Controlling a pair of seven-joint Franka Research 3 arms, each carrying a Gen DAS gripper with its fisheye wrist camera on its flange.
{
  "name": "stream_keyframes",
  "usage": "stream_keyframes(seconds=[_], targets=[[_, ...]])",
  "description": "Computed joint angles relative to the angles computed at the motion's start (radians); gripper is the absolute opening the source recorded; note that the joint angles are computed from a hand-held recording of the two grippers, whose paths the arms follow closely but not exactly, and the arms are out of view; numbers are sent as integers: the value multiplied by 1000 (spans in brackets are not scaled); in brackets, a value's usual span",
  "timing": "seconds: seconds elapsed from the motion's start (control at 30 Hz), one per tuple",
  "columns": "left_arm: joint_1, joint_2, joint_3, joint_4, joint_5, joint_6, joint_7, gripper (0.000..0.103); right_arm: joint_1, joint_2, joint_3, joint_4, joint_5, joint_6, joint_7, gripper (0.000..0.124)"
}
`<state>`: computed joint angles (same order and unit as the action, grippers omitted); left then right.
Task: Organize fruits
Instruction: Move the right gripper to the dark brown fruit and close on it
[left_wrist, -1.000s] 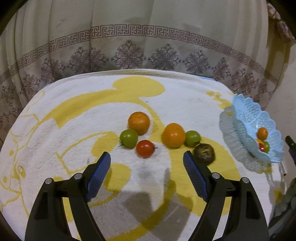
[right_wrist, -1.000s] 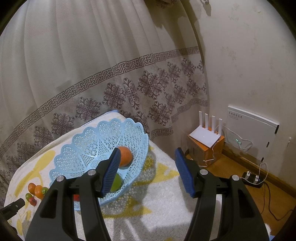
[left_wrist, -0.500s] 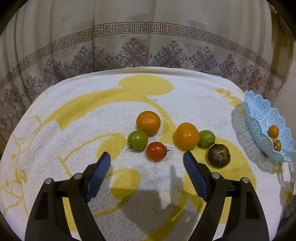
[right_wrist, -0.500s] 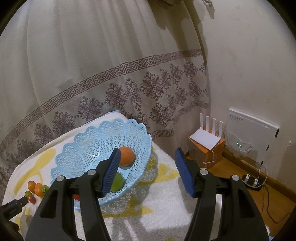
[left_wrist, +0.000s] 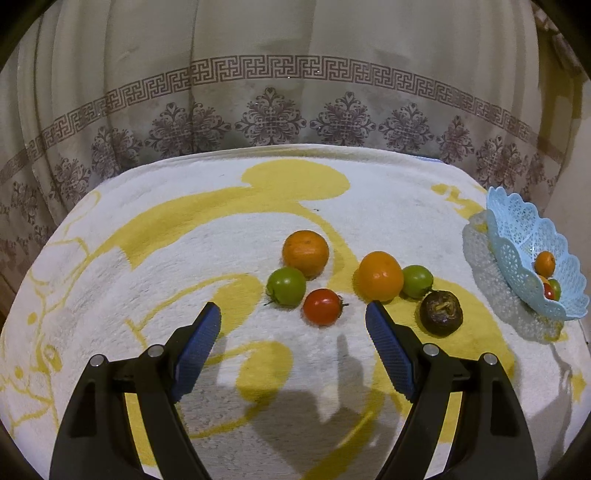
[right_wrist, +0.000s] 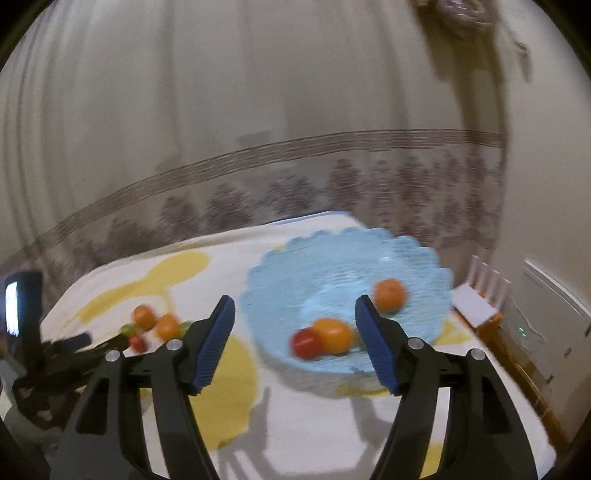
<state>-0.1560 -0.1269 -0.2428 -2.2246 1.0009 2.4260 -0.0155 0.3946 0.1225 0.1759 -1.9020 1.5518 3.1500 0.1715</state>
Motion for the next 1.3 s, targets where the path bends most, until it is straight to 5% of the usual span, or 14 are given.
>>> stream_keyframes(seconds=[0.27,0.5,1.0,1.3], targets=[[15,-27,5,-36,-4,20,-31,80,35,39,-5,-41,-507,-114,426,69],[18,-30,2,-50,-4,0,-42,80,30,100,-3,3,-790,-182,668,69],[46,-50,8,-84,-30,37,-75,80,30,276,-7,222,-1090,-396,921,68],[55,-50,8,-91,-35,61,-74,80,38,293,-12,234,-1175,-399,981,44]])
